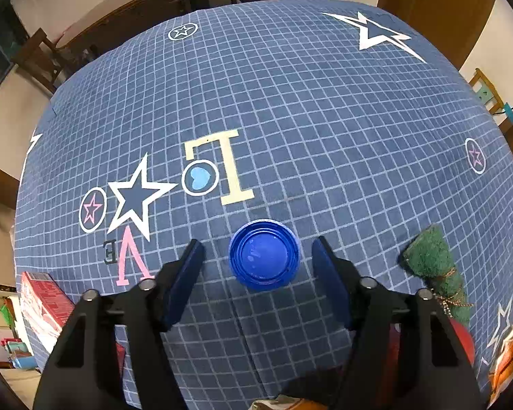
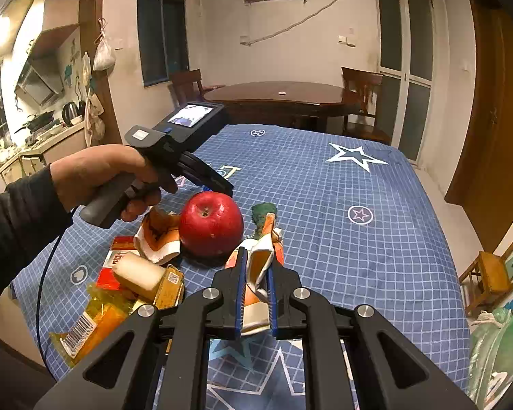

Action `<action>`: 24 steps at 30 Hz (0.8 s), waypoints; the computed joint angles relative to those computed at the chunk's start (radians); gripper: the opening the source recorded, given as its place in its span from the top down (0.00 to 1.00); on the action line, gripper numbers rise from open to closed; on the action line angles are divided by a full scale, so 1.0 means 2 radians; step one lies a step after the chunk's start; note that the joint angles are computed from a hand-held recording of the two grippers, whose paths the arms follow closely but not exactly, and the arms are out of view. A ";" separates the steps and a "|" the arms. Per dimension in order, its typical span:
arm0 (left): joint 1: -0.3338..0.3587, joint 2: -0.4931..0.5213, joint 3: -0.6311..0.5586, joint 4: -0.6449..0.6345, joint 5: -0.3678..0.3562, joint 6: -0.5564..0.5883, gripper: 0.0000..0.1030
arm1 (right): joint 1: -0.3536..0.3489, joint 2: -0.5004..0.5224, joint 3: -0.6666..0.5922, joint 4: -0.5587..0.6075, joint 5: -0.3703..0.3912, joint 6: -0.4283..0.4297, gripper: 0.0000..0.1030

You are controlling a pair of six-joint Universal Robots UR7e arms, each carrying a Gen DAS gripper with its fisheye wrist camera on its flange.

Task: Collect trash
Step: 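Grasp the blue bottle cap with the left tool while the right tool grasps the orange-white wrapper, then lift the bottle cap and wrapper and carry them over the green bin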

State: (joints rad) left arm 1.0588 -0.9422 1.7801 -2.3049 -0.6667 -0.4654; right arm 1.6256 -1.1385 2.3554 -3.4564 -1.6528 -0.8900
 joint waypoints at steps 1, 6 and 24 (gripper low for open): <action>0.000 -0.003 0.001 -0.004 -0.007 0.002 0.56 | 0.000 0.001 0.000 0.000 0.000 0.002 0.89; -0.010 0.003 0.009 -0.010 0.024 0.007 0.63 | -0.007 0.001 0.004 -0.007 0.004 0.006 0.89; -0.221 -0.083 0.268 -0.333 0.184 0.001 0.63 | 0.004 0.012 0.057 -0.170 0.023 -0.016 0.89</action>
